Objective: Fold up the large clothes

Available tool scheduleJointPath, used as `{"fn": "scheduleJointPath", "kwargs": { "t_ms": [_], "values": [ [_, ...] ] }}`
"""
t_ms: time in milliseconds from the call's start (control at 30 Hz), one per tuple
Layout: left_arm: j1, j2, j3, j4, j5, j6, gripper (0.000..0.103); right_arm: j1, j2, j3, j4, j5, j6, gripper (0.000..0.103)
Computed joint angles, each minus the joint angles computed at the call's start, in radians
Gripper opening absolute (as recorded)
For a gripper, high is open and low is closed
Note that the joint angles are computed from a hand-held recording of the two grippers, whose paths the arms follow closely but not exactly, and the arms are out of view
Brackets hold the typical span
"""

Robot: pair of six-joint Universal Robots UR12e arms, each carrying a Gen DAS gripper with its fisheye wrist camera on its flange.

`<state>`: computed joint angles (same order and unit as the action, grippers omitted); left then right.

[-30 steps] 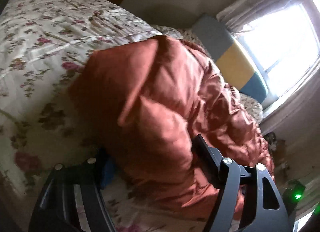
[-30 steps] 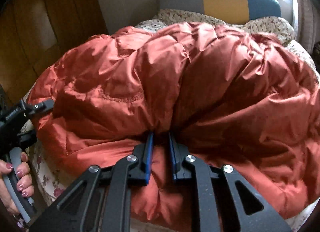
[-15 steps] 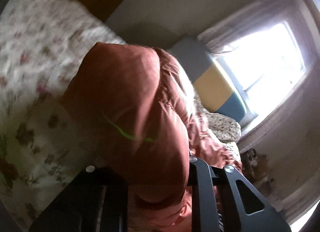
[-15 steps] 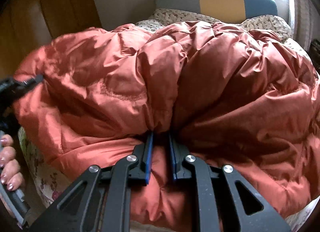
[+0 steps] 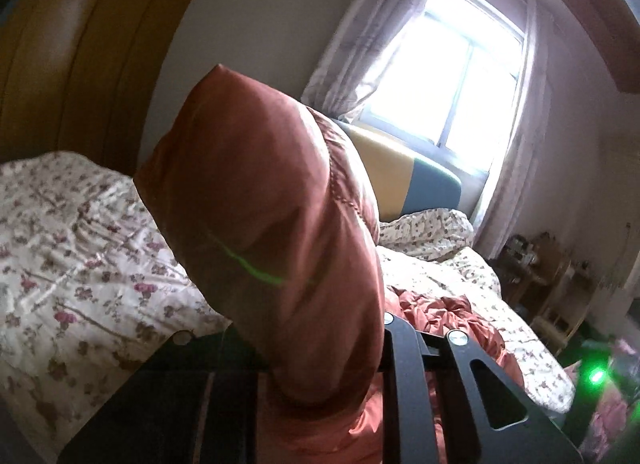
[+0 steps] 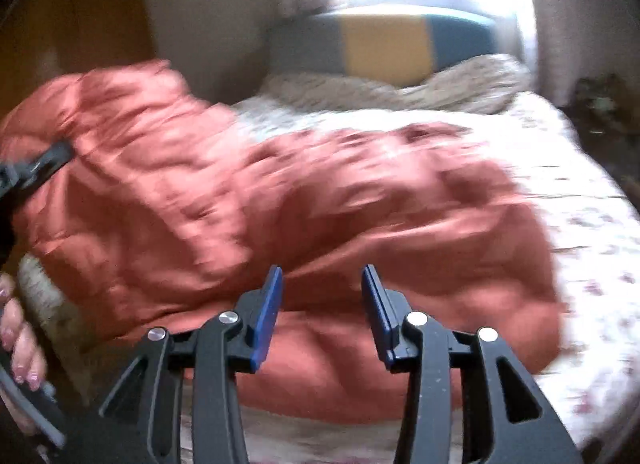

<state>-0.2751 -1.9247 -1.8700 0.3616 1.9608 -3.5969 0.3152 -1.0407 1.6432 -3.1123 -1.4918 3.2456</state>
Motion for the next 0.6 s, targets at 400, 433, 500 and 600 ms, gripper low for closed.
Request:
{"fn": "scheduleJointPath", "kwargs": {
  "t_ms": [400,433,500,600],
  "values": [
    [-0.062,-0.063,0.100,0.017,-0.042,0.213,0.018,-0.064,-0.014,0.047,0.005,-0.034,0.096,0.042],
    [-0.068,-0.069,0.111,0.011,-0.046,0.228,0.018,-0.068,-0.021,0.057,-0.009,-0.034,0.110,0.042],
    [-0.077,-0.081,0.130,0.005,-0.056,0.251,0.018,-0.082,-0.037,0.080,-0.037,-0.034,0.140,0.042],
    [-0.094,-0.103,0.165,-0.019,-0.075,0.290,0.018,-0.116,-0.058,0.112,-0.065,0.013,0.199,0.049]
  ]
}}
